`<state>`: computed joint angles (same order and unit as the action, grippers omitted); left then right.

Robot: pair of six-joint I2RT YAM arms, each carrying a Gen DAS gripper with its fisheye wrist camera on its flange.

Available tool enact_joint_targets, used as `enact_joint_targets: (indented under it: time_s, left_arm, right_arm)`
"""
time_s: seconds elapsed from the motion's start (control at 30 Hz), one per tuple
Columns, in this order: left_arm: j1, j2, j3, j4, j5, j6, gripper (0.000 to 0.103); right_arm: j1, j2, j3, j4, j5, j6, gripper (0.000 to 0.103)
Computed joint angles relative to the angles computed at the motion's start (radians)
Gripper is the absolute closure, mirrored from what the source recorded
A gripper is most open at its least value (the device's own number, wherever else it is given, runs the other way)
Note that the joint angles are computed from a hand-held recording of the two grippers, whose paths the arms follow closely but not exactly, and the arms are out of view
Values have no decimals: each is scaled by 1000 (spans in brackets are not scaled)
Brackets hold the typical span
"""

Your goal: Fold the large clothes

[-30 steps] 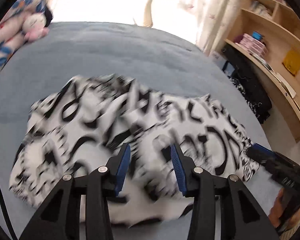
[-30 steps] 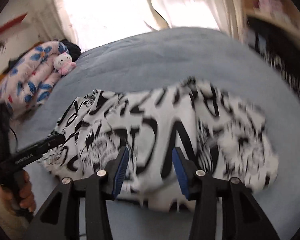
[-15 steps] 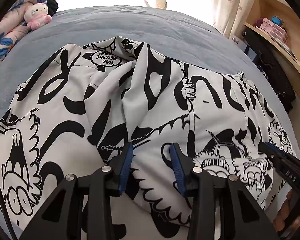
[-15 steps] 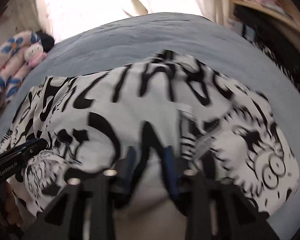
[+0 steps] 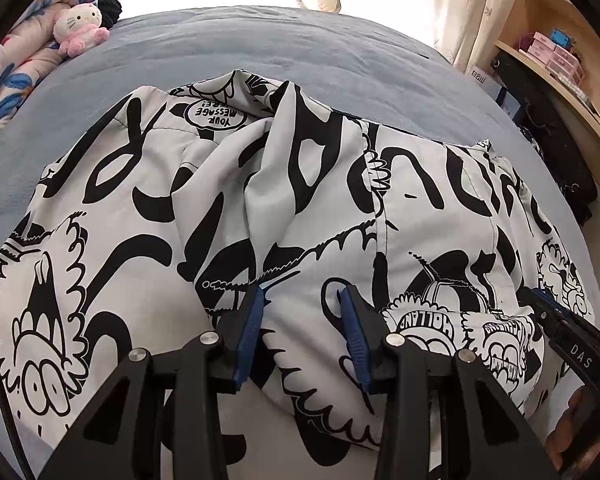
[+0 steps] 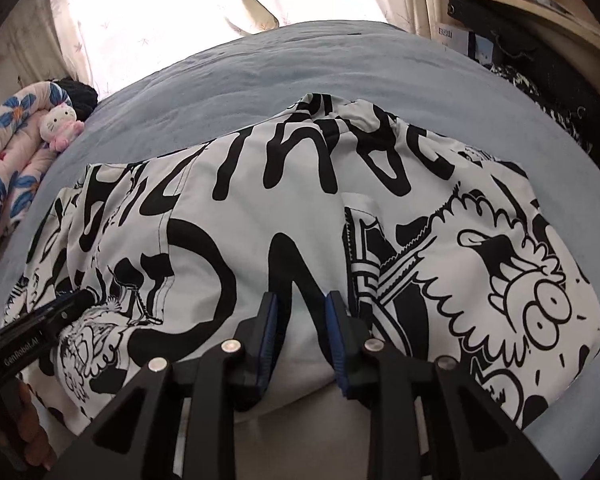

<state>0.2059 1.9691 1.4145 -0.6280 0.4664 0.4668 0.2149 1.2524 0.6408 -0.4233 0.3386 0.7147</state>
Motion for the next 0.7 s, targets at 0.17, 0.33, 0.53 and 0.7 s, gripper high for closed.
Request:
enact_joint_targets:
  time_s: [0.17,0.33,0.53,0.7]
  left_arm:
    - [17,-29,5,-47,-9,3,59]
    - [74,-101,10,-146,25,46,59]
    - [192,-239,34,-304,103,150,57]
    - [346,-332,100,-498,200,302,51]
  right_arm:
    - [-11,-43,15,-46,-48,36,76]
    - [83,-166,59,-179,-7,125,76]
    - [380,-272,253,-485,225,304,76]
    - [739,-205,523,-880,504,616,76]
